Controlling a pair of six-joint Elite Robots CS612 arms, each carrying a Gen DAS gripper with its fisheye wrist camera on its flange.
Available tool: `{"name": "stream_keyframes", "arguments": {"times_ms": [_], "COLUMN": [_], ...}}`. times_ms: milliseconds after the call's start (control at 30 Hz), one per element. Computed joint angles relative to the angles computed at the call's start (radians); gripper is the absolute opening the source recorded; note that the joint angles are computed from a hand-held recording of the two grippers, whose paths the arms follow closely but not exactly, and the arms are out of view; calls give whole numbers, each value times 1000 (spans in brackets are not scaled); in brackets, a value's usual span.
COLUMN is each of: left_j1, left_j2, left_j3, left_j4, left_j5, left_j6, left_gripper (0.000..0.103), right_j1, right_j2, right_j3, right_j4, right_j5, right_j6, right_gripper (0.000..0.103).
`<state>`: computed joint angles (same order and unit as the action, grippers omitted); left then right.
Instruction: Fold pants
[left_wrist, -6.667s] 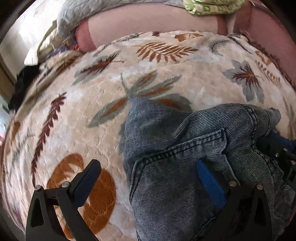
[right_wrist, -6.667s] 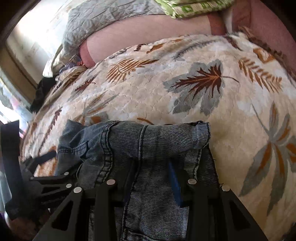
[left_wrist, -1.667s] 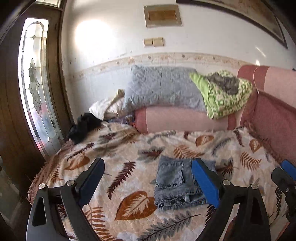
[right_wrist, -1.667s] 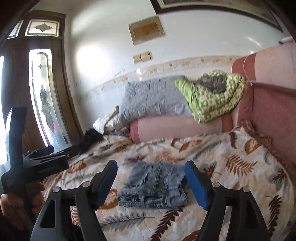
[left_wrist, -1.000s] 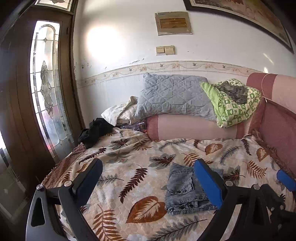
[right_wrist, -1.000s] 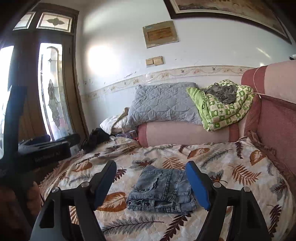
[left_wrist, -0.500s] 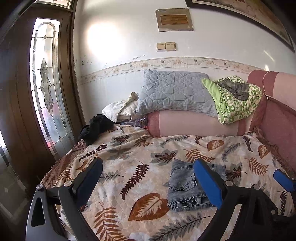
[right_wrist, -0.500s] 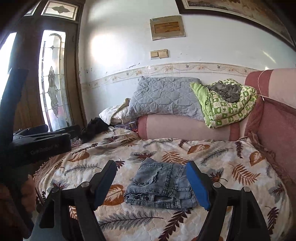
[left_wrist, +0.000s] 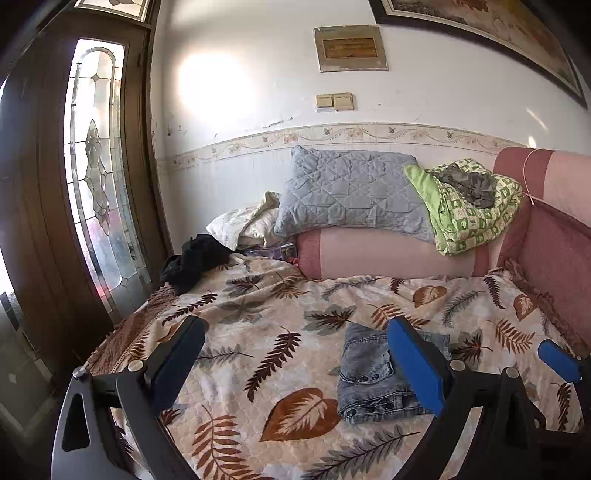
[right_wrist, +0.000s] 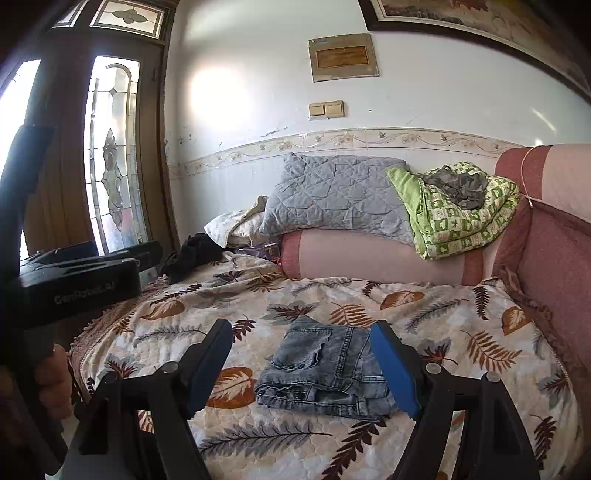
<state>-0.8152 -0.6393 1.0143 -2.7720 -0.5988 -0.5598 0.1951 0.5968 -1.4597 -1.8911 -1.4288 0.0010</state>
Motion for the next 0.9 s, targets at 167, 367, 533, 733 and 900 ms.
{"name": "stream_keyframes", "arguments": {"times_ms": [167, 367, 533, 733, 900], "left_j1": [-2, -1, -2, -2, -1], "left_j2": [-5, -5, -4, 0, 1], "left_j3": [9, 6, 5, 4, 17], "left_j4": [-18, -13, -16, -41, -136], "left_j5": [-4, -22, -26, -36, -84], "left_j6": [9, 21, 26, 48, 106], "left_gripper": [99, 99, 99, 99, 99], "right_j1": [3, 3, 2, 2, 2], "right_j2": [0, -1, 0, -1, -1], "right_j3": [2, 3, 3, 4, 7], "right_j4": [-2, 6, 6, 16, 18], "right_j5": [-1, 4, 6, 12, 21], "right_j6": [-16, -18, -17, -13, -4], "right_gripper": [80, 80, 80, 80, 80]}}
